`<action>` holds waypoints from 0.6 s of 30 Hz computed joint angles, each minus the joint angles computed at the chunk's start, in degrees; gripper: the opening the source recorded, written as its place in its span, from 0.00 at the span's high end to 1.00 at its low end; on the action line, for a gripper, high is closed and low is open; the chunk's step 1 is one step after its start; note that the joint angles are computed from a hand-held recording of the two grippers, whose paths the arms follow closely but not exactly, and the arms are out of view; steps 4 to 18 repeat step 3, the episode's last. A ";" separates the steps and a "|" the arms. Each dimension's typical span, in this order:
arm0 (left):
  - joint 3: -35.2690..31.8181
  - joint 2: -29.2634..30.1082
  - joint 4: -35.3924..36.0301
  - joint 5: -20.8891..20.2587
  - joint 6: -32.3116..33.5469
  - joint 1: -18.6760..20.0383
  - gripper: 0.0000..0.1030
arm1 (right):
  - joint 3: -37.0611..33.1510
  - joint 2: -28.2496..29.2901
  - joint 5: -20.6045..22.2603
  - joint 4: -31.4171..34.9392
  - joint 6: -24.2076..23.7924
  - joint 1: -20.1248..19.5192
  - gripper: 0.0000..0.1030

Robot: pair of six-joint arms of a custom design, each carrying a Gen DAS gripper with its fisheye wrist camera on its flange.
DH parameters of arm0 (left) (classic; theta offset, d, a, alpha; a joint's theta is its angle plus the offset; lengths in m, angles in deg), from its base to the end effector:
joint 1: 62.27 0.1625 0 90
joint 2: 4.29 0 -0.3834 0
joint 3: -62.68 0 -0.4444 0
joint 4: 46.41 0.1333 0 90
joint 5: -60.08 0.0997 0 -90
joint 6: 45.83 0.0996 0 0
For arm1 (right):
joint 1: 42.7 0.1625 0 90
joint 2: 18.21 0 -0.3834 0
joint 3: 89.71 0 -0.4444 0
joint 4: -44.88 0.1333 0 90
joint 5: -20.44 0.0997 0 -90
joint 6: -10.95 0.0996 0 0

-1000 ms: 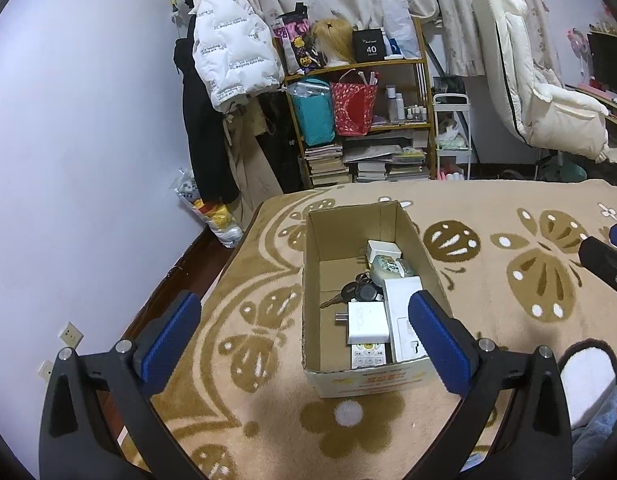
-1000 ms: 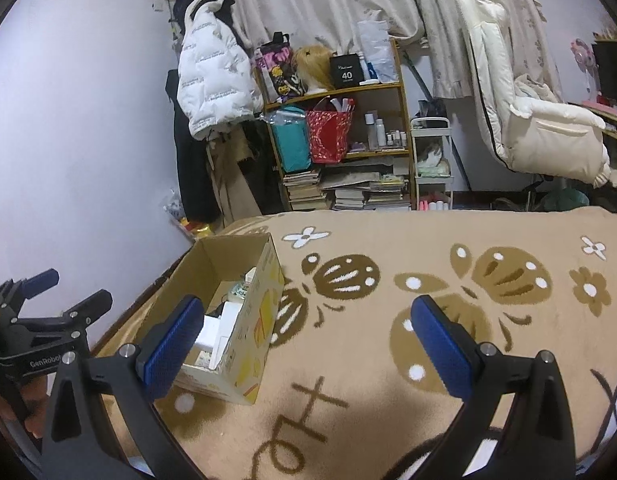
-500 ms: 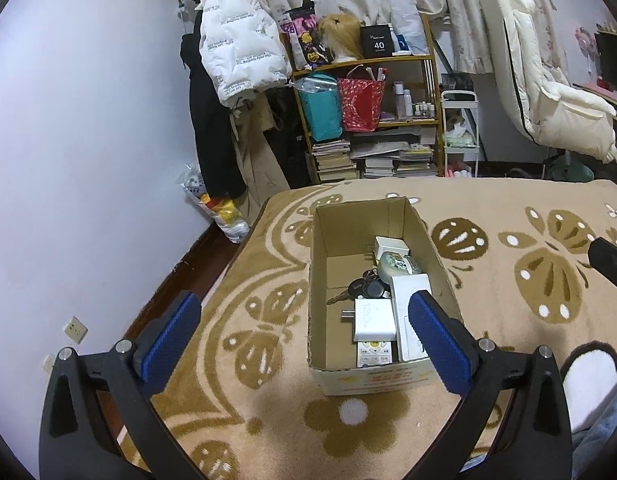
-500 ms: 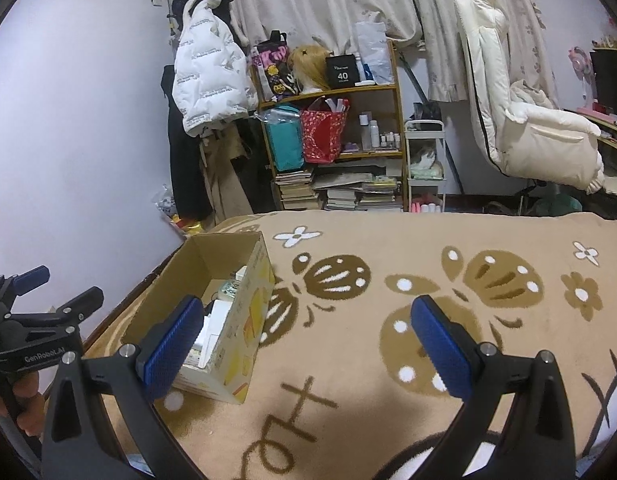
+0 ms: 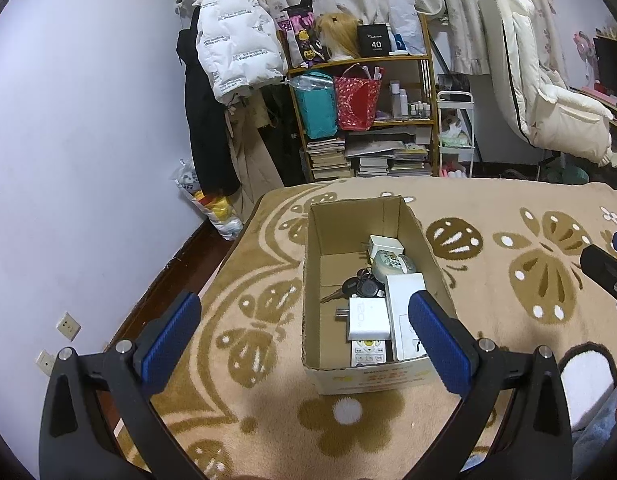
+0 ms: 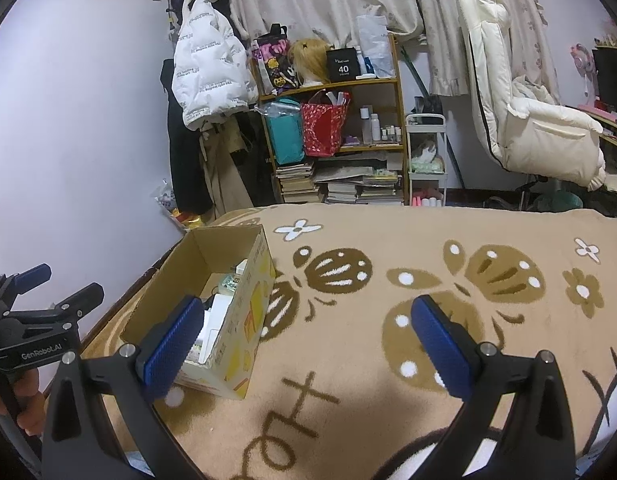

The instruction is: Organize rigid objects

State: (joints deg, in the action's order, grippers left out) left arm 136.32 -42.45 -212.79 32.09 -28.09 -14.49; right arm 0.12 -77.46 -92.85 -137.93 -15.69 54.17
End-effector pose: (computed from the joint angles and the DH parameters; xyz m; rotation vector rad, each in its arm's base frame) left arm -0.3531 -0.7184 0.1714 0.6185 1.9798 -0.9954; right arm 0.1777 -0.6897 0.3115 0.3848 -2.2596 1.2721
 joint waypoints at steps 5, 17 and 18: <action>0.07 -0.04 0.13 -0.23 0.29 0.00 0.01 | -0.03 0.08 0.13 -0.48 -0.33 -0.09 0.00; 0.07 -0.04 0.13 -0.23 0.29 0.00 0.01 | -0.03 0.08 0.13 -0.48 -0.33 -0.09 0.00; 0.07 -0.04 0.13 -0.23 0.29 0.00 0.01 | -0.03 0.08 0.13 -0.48 -0.33 -0.09 0.00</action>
